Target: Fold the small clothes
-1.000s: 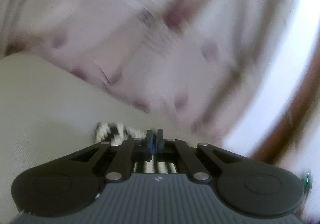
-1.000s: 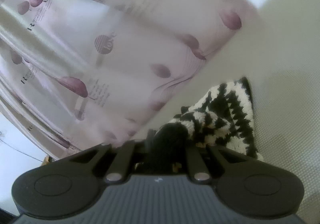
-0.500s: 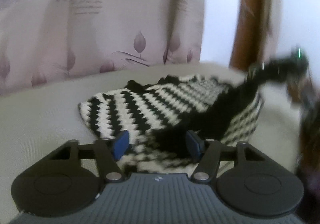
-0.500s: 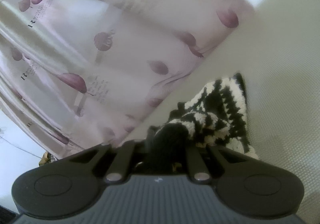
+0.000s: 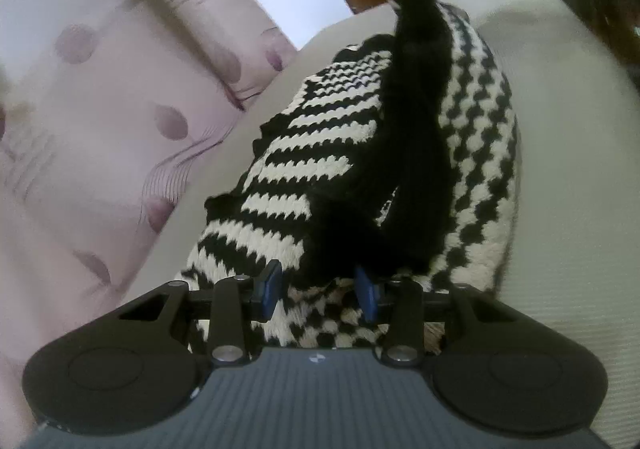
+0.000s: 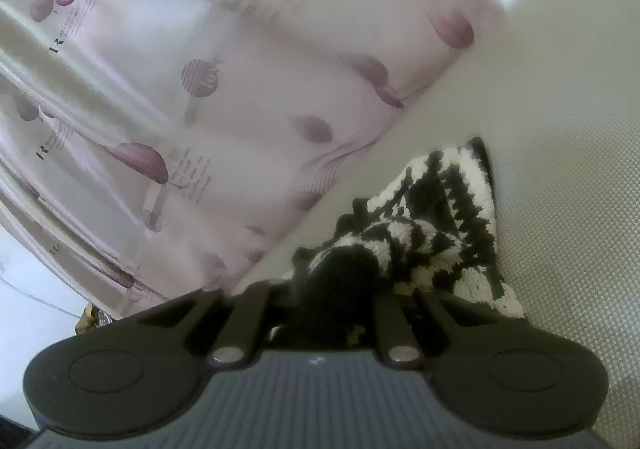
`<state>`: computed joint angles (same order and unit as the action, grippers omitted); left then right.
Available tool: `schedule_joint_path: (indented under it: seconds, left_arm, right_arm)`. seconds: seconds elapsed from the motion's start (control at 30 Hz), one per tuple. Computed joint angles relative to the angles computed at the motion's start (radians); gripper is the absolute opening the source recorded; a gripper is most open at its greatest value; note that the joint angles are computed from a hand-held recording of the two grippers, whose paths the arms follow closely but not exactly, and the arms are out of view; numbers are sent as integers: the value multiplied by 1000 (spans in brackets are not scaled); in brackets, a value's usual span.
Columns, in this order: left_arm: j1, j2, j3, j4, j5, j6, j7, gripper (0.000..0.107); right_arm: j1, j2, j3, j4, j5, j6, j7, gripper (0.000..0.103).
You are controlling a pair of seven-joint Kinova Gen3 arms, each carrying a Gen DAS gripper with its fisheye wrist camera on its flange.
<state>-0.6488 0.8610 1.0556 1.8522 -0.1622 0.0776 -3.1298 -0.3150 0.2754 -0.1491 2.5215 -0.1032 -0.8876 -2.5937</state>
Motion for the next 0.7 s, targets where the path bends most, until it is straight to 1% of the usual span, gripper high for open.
schedule_joint_path:
  seconds: [0.07, 0.1, 0.13, 0.17, 0.2, 0.27, 0.3, 0.33, 0.4, 0.43, 0.5, 0.53, 0.6, 0.63, 0.7]
  left_arm:
    - [15, 8, -10, 5, -29, -21, -27, 44]
    - [31, 1, -26, 2, -25, -22, -20, 44]
    - [51, -15, -48, -5, -4, -17, 4, 37]
    - [79, -38, -77, -22, 33, 4, 44, 21]
    - [96, -42, -96, -52, 74, 39, 85, 13]
    - [98, -24, -101, -109, 155, 105, 166, 13]
    - [83, -11, -88, -123, 196, 117, 207, 13]
    - [55, 5, -61, -125, 237, 113, 247, 13]
    - [-15, 43, 14, -102, 318, 68, 325, 12]
    - [-52, 67, 57, -81, 343, 29, 346, 12]
    - [-100, 91, 118, -42, 402, -50, 363, 12]
    - [-112, 97, 136, -30, 409, -83, 379, 12]
    - [-104, 87, 135, -37, 433, -115, 450, 12]
    - [-95, 83, 128, -44, 440, -124, 480, 12]
    - [-62, 65, 101, -51, 441, -171, 525, 12]
  right_arm:
    - [0, -10, 1, -2, 4, 15, 6, 12]
    - [0, -14, 1, -4, 6, 22, 8, 12]
    - [0, -17, 1, -6, 7, 30, 9, 12]
    - [2, -18, 1, -8, 10, 31, 10, 12]
    - [3, -16, 1, -9, 14, 28, 10, 12]
    - [-2, -9, 1, -10, 7, 19, 17, 12]
    - [-6, -4, 1, -9, -1, 11, 23, 12]
    - [-12, -1, 2, -7, -8, 4, 32, 12]
    - [-36, -2, 5, -3, -46, -8, 70, 11]
    - [-45, -6, 5, -1, -61, -12, 87, 10]
    - [-48, -12, 5, 2, -66, -19, 98, 10]
    - [-48, -18, 5, 0, -68, -14, 102, 10]
    - [-33, -23, 6, -9, -49, -8, 91, 10]
    - [-21, -22, 6, -17, -33, -5, 80, 10]
    - [-4, -18, 9, -39, -16, 15, 63, 10]
